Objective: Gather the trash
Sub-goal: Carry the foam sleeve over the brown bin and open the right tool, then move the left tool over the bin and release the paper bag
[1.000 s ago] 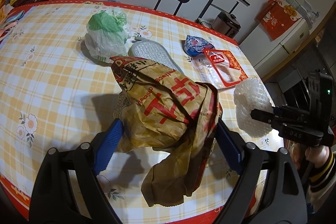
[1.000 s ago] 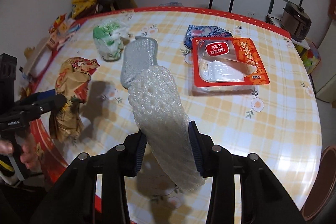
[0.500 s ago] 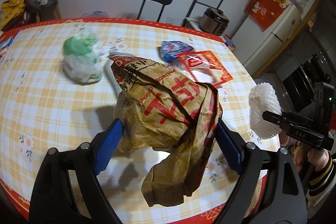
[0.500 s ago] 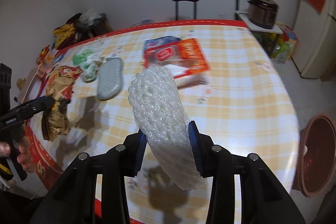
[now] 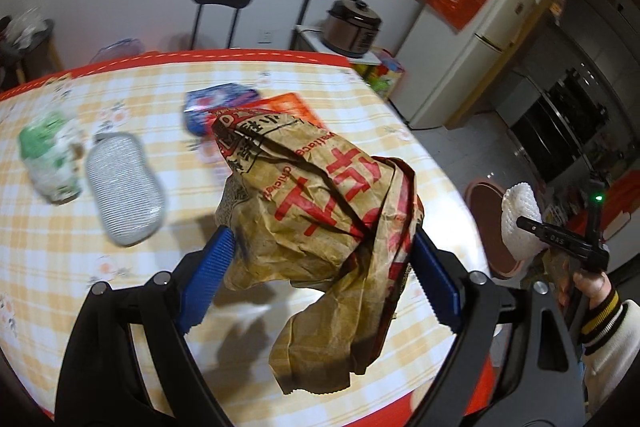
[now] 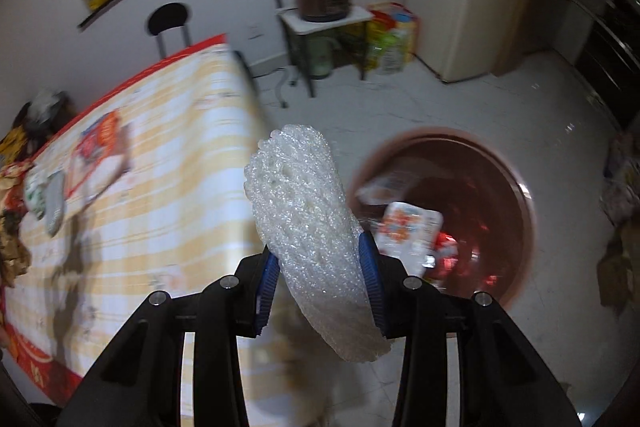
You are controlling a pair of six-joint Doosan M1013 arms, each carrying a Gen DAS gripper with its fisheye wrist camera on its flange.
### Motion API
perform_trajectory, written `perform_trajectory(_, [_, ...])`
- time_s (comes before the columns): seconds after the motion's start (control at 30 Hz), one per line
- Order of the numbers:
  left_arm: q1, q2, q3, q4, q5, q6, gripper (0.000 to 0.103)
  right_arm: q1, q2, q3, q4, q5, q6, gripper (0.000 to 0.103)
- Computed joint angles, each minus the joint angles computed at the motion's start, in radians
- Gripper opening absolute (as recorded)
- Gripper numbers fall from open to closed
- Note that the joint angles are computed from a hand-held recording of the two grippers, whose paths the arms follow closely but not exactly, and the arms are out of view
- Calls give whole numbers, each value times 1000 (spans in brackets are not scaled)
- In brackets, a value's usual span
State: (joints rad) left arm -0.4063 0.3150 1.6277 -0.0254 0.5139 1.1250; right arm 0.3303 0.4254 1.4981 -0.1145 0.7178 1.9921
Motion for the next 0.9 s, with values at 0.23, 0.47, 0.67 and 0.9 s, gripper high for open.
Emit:
perform_trajectory(0.23, [-57, 74, -107, -25, 23, 46, 86, -63, 0, 29, -88, 7, 96, 44])
perform_trajectory(0.47, [-107, 156, -227, -74, 59, 136, 86, -100, -10, 51, -97, -41, 119, 67])
perform_trajectory(0.67, [-135, 226, -323, -155, 103, 227, 86, -119, -43, 82, -95, -88, 118, 81])
perform_trajectory(0.9, [-166, 355, -499, -290, 213, 352, 86, -127, -97, 130, -122, -124, 148, 89])
